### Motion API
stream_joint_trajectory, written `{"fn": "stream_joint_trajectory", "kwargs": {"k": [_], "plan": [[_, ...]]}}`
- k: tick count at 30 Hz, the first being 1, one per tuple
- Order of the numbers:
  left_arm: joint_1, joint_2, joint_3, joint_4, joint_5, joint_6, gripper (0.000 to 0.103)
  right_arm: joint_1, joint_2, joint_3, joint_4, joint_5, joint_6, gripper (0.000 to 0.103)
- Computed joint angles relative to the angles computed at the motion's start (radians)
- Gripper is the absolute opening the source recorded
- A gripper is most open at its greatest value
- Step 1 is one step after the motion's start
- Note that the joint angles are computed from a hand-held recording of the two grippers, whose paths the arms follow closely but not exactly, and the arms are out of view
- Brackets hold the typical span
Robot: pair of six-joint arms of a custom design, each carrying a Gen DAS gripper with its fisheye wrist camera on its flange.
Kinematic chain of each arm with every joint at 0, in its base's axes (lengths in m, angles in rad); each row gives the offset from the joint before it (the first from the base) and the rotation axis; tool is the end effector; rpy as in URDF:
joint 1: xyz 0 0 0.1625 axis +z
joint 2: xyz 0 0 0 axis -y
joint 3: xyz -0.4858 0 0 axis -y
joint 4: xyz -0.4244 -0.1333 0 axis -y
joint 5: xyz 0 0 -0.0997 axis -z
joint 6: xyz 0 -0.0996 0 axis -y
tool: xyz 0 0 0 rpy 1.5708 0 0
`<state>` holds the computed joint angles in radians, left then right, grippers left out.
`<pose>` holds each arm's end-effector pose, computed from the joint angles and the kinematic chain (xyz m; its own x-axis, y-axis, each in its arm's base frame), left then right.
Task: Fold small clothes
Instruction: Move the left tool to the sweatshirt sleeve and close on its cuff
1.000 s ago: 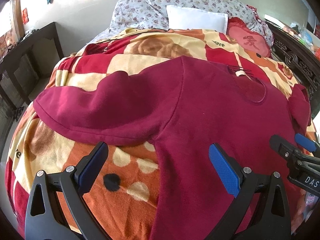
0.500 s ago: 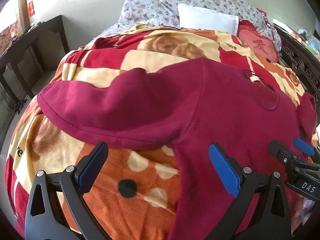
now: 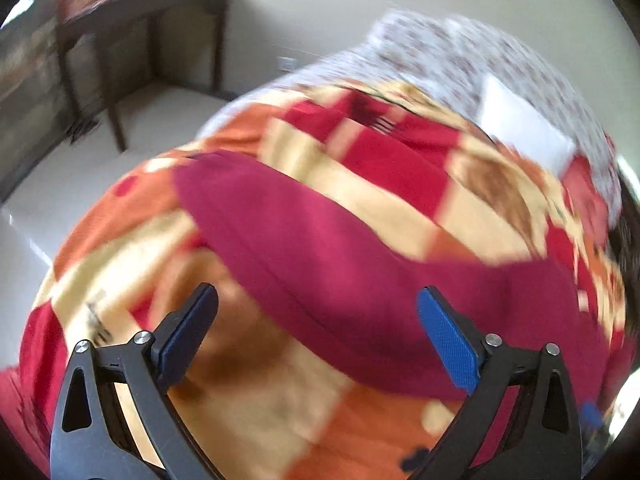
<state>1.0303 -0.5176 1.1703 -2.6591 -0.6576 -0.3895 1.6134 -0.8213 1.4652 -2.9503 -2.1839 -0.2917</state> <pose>-0.2686 -0.8598 0.1320 -0.8210 -0.2691 -0.5036 0.1673 0.7298 -0.6628 0.1099 -0.7950 0.2699 -0.7893 0.1231 0.6016 -0.2700 0.8104 -0.5200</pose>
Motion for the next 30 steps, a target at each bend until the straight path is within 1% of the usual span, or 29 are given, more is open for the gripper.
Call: {"fn": "stream_joint_trajectory", "kwargs": {"k": [2,4,7,9,11,12,13,14,16,17,18,19,21,22,23,27,29,30], "plan": [[0.031,-0.010,-0.021,-0.003,-0.023,-0.029,0.094,0.000,0.004,-0.005,0.012,0.001,0.006,0.102],[0.060,-0.016,-0.044,0.010,-0.041,-0.072,0.084,-0.001,0.006,-0.009,0.023,0.008,0.012,0.102],[0.103,-0.019,-0.079,0.035,-0.110,-0.149,0.076,-0.001,0.011,-0.016,0.040,0.012,0.015,0.102],[0.127,-0.015,-0.099,0.034,-0.153,-0.184,0.076,0.000,0.016,-0.023,0.050,0.010,0.012,0.102],[0.141,-0.005,-0.126,0.057,-0.171,-0.204,0.075,0.000,0.020,-0.028,0.060,0.008,0.010,0.102],[0.147,0.004,-0.146,0.071,-0.181,-0.203,0.068,0.000,0.021,-0.030,0.063,0.006,0.009,0.102],[0.153,0.014,-0.167,0.087,-0.193,-0.195,0.059,0.000,0.023,-0.032,0.065,0.003,0.009,0.102],[0.156,0.022,-0.183,0.104,-0.199,-0.188,0.054,-0.001,0.025,-0.034,0.069,0.001,0.011,0.102],[0.161,0.032,-0.203,0.121,-0.197,-0.172,0.031,-0.003,0.024,-0.035,0.078,0.002,0.018,0.102],[0.162,0.034,-0.207,0.124,-0.195,-0.173,0.027,-0.004,0.023,-0.035,0.082,0.001,0.021,0.102],[0.159,0.031,-0.201,0.110,-0.188,-0.177,0.020,-0.004,0.022,-0.034,0.082,0.001,0.022,0.102],[0.155,0.022,-0.178,0.071,-0.180,-0.170,0.013,-0.005,0.021,-0.033,0.081,0.002,0.021,0.102],[0.136,0.006,-0.137,-0.016,-0.152,-0.125,0.012,-0.005,0.018,-0.029,0.074,0.004,0.018,0.102],[0.125,0.001,-0.121,-0.054,-0.141,-0.089,0.007,-0.006,0.017,-0.029,0.072,0.006,0.017,0.102],[0.114,-0.006,-0.104,-0.083,-0.139,-0.057,0.007,-0.006,0.015,-0.027,0.069,0.008,0.016,0.102],[0.057,-0.023,-0.049,-0.185,-0.204,0.052,0.007,-0.012,0.002,-0.017,0.060,0.021,0.030,0.102],[0.027,-0.016,-0.040,-0.223,-0.228,0.107,0.007,-0.015,-0.010,-0.005,0.047,0.027,0.040,0.102],[0.011,-0.007,-0.043,-0.229,-0.257,0.140,0.007,-0.017,-0.015,0.000,0.042,0.032,0.041,0.102]]}}
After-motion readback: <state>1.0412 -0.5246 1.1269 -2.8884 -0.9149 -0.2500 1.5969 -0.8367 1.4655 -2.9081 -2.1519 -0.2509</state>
